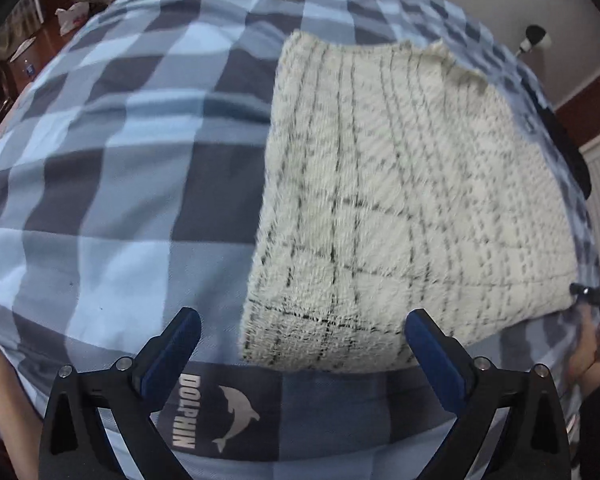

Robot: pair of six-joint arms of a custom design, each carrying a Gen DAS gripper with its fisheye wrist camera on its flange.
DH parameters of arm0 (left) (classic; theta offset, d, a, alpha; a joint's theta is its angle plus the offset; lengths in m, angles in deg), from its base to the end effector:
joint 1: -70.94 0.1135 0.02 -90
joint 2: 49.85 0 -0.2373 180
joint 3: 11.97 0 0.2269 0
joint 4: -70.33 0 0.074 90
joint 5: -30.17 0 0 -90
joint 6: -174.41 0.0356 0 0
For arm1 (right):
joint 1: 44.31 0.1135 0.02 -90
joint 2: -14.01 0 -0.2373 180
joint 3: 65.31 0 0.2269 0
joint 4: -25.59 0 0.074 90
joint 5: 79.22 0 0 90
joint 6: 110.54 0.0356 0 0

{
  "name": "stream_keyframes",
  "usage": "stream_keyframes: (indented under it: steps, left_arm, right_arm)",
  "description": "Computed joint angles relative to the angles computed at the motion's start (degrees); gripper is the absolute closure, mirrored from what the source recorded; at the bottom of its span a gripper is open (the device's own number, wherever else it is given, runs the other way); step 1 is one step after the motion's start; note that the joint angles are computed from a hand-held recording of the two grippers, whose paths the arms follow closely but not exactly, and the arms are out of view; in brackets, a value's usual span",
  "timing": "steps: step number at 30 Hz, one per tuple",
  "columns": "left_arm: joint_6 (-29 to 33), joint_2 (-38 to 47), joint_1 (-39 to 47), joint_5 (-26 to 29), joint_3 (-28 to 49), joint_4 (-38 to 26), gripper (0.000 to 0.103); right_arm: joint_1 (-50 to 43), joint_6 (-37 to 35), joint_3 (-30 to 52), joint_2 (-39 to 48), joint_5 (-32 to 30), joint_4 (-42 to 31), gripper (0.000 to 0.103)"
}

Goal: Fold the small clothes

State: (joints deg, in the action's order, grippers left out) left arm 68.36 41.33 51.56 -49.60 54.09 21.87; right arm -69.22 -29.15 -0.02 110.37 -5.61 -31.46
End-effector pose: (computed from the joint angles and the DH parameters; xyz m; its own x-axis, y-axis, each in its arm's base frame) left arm 0.2443 -0.0926 0.1498 -0.9730 0.0538 -0.2246 0.1092 0.9641 -0.2419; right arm 0.2257 -0.0937 0.1241 -0.9555 0.2854 -0.0747 0.2555 0.9272 0.2739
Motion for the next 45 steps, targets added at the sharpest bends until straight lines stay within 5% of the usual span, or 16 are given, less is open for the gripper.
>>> stream_keyframes:
  steps: [8, 10, 12, 13, 15, 17, 20, 29, 30, 34, 40, 45]
  left_arm:
    - [1.2, 7.71, -6.61, -2.78, 2.19, 2.06, 0.0]
    - [0.33, 9.86, -6.8, -0.38, 3.36, 1.69, 0.014]
    - [1.01, 10.17, -7.5, 0.3, 3.82, 1.76, 0.044]
    - [2.06, 9.79, -8.0, 0.23, 3.83, 1.92, 0.05]
    - [2.89, 9.29, -8.49, 0.42, 3.64, 2.01, 0.064]
    - [1.83, 8.96, -7.99, 1.94, 3.68, 1.7, 0.07]
    - [0.63, 7.04, -4.79, 6.69, 2.26, 1.39, 0.075]
    - [-0.02, -3.55, 3.97, 15.97, -3.65, -4.11, 0.09]
    - [0.85, -4.52, 5.12, 16.17, -4.36, -5.49, 0.101]
    - [6.42, -5.89, 10.8, 12.98, -5.17, -11.22, 0.103]
    - [12.6, -10.19, 11.93, 4.69, -3.97, -10.52, 0.103]
    - [17.38, -6.16, 7.57, 0.64, -2.12, -7.73, 0.103]
  right_arm:
    - [4.88, 5.16, 0.69, 1.31, 0.4, 2.09, 0.035]
    - [5.68, 6.16, 0.9, 1.9, 0.14, 2.68, 0.035]
    - [3.62, 4.41, -0.31, 1.61, -0.4, 3.21, 0.036]
    - [3.73, 4.24, -0.85, 1.06, -0.17, 3.96, 0.04]
    - [5.26, 2.55, -2.17, -0.78, 1.19, 5.43, 0.063]
    - [7.73, 0.92, -3.28, -3.17, 3.52, 5.83, 0.082]
    - [9.68, 0.11, -4.15, -5.97, 4.97, 5.51, 0.09]
    - [7.79, -3.36, -2.34, -12.31, 1.48, -4.38, 0.094]
    - [7.57, -3.78, -2.49, -12.97, 1.4, -5.62, 0.094]
    - [5.36, -5.99, -3.42, -13.63, 1.99, -9.25, 0.097]
    - [3.5, -7.04, -0.61, -14.37, -1.86, -10.26, 0.092]
    - [0.05, -2.48, -1.36, -14.76, -0.61, -7.66, 0.04]
